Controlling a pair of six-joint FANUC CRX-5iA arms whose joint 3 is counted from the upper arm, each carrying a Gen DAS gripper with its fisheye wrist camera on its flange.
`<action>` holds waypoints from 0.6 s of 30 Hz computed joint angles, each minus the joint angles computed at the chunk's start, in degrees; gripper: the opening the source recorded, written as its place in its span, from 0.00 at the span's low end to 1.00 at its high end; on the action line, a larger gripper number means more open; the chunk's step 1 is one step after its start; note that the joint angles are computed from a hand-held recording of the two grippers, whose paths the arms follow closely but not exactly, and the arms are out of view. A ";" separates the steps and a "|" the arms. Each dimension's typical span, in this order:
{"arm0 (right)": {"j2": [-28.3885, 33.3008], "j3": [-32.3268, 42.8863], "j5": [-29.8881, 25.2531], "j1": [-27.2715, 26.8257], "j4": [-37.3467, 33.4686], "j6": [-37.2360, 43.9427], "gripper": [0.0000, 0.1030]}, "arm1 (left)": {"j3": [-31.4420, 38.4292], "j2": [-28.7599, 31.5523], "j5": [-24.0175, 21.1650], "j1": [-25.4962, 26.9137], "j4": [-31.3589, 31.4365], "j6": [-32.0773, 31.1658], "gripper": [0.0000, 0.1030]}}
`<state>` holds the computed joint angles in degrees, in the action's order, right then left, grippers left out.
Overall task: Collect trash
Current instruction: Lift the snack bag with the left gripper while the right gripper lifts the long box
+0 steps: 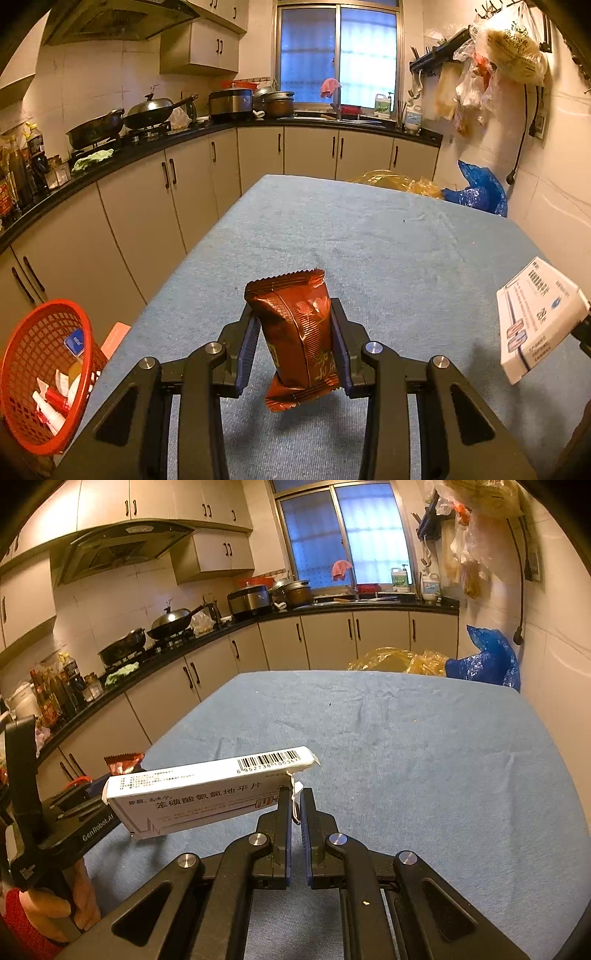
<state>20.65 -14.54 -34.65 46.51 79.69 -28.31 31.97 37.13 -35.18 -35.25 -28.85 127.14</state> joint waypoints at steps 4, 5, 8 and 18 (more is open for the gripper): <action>-0.41 -0.02 0.36 0.02 1.39 -1.61 0.05 | -1.48 -1.68 -0.25 -0.24 -0.26 0.47 0.34; -0.56 0.07 0.56 0.08 1.82 -1.95 0.05 | -2.15 -2.41 -0.38 -0.40 -0.84 0.93 0.34; -0.58 0.97 0.17 0.88 1.93 -1.81 0.05 | -4.83 -5.02 0.02 -0.45 -2.01 2.09 0.34; 4.48 10.67 -1.46 5.27 -3.11 6.54 0.05 | -15.09 -15.07 1.07 2.23 -5.51 7.37 0.34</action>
<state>25.13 -3.87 -36.11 51.78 76.59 -21.78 16.87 22.06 -34.11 -33.02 -34.36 134.51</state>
